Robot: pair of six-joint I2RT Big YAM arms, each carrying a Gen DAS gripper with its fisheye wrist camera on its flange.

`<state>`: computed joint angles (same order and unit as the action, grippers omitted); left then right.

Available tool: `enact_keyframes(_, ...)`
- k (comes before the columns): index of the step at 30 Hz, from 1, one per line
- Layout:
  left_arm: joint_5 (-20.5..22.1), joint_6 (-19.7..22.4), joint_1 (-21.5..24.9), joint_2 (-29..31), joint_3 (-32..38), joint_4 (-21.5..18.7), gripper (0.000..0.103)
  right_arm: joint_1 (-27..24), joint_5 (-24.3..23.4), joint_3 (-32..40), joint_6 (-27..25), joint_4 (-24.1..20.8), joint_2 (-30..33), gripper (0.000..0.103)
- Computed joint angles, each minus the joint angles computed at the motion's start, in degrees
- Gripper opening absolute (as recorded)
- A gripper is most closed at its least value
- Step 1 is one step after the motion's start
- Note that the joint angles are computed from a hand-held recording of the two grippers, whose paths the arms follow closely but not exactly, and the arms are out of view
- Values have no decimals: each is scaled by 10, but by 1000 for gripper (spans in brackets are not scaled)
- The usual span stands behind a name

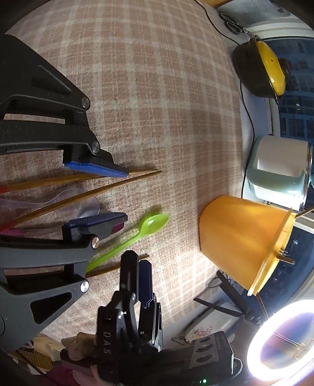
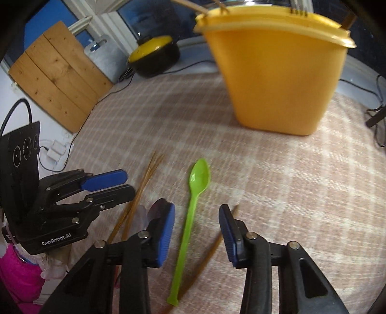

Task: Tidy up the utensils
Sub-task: 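Close the left tool on a red-tipped chopstick while the right tool grasps the green plastic spoon, then lift the chopstick and green spoon and carry both tools over the yellow bin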

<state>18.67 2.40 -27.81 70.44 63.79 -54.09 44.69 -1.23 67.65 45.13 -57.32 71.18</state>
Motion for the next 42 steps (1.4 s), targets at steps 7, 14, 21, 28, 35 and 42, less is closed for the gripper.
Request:
enact_keyframes(7,-15,-1,-4,20,4,2,29,1,-8,15,-7,-10,28,31)
enact_keyframes(14,-18,-4,-1,32,6,4,18,4,-5,32,-14,-34,50,27)
enact_keyframes(21,-18,-7,-2,34,3,10,9,14,18,61,-35,-70,75,19)
enact_keyframes(28,-9,-12,0,34,3,14,8,16,17,62,-36,-73,76,6)
enact_keyframes(35,-1,-15,1,22,1,14,7,21,16,44,-12,-53,59,4)
enact_keyframes(42,12,-19,7,1,-1,14,6,27,38,35,5,-43,35,4)
